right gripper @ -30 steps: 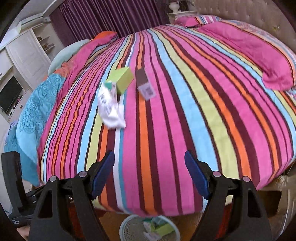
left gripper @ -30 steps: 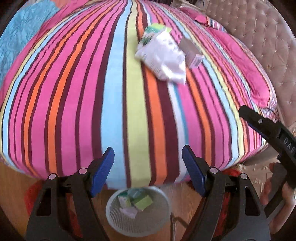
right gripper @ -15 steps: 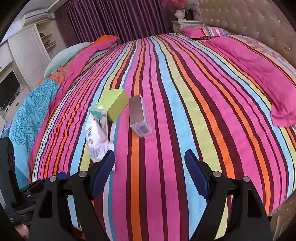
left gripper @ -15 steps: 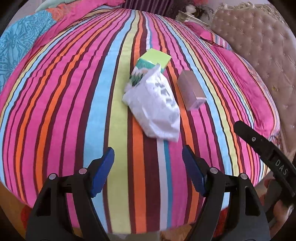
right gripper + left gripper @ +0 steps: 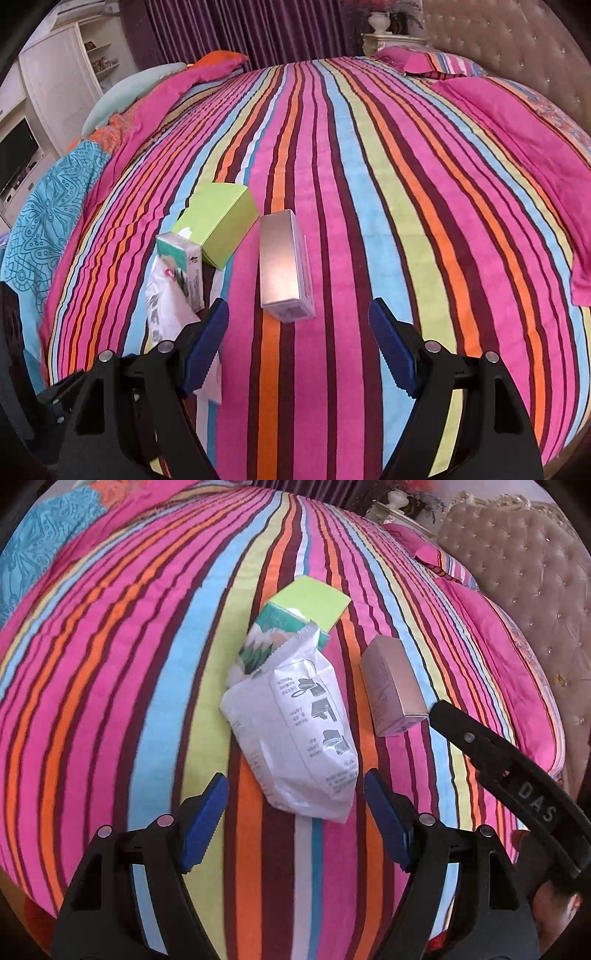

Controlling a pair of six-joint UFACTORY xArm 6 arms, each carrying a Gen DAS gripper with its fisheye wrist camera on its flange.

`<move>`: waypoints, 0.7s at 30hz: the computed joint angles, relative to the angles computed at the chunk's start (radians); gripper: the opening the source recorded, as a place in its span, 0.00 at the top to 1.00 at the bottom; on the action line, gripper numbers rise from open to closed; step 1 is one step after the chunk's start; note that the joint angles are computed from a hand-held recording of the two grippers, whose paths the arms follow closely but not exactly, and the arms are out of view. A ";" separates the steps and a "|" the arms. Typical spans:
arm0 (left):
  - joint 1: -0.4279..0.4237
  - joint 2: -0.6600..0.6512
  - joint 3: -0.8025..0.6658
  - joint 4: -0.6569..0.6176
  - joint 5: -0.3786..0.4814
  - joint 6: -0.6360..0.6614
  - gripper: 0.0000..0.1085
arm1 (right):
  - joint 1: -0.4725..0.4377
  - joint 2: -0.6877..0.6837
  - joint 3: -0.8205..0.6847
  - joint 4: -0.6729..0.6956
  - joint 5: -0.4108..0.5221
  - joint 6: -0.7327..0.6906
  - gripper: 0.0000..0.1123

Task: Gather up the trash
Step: 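Grasp the white printed bag with the left tool while the right tool grasps the pink-silver box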

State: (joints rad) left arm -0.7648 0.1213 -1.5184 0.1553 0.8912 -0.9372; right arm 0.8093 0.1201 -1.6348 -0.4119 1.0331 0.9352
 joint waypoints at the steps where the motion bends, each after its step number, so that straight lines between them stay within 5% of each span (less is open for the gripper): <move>1: 0.002 0.005 -0.003 -0.004 -0.005 -0.002 0.32 | -0.002 0.009 -0.008 0.003 0.003 -0.004 0.34; 21: 0.021 0.117 -0.074 0.040 0.014 -0.029 0.32 | -0.034 0.180 -0.158 0.035 0.070 -0.076 0.34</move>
